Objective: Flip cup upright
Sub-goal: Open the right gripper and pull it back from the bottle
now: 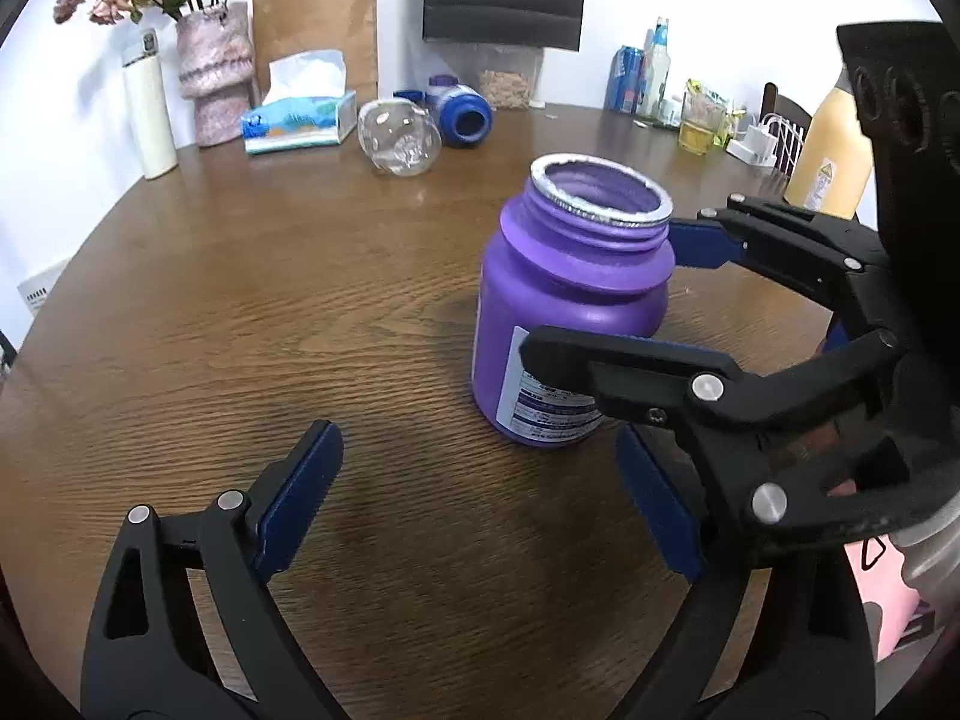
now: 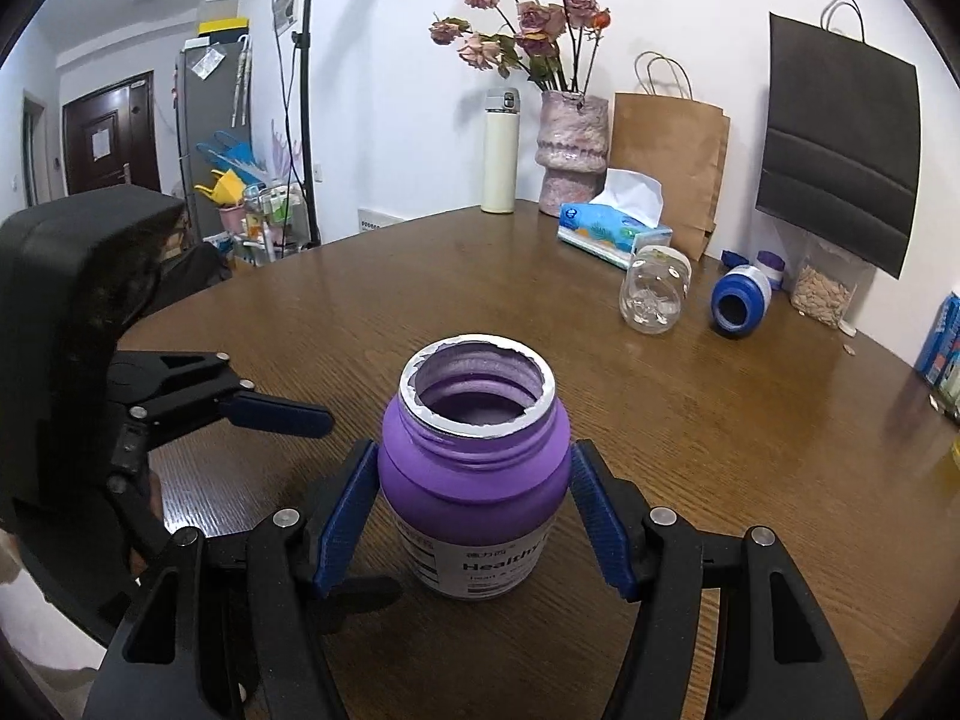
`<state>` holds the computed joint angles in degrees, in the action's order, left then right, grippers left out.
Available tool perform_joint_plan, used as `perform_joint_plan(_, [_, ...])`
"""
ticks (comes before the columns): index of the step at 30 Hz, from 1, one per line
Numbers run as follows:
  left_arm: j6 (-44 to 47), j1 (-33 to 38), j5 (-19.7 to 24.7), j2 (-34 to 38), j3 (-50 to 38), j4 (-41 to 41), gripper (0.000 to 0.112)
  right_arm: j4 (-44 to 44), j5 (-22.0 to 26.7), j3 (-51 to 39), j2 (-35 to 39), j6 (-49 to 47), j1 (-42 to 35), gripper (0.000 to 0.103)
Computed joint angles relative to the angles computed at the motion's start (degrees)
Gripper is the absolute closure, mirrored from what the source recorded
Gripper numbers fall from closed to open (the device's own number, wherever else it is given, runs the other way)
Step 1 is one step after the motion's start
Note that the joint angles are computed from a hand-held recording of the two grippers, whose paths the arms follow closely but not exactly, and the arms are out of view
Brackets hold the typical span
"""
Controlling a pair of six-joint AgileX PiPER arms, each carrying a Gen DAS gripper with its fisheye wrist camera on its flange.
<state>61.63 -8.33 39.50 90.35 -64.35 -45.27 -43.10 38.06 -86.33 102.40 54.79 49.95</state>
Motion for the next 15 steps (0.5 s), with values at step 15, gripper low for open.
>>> perform_joint_plan(15, [2.67, 7.11, -8.84, -11.6, 9.82, -8.95, 0.012, -13.45, 14.52, 11.65, -13.12, 24.26, 6.9, 0.023])
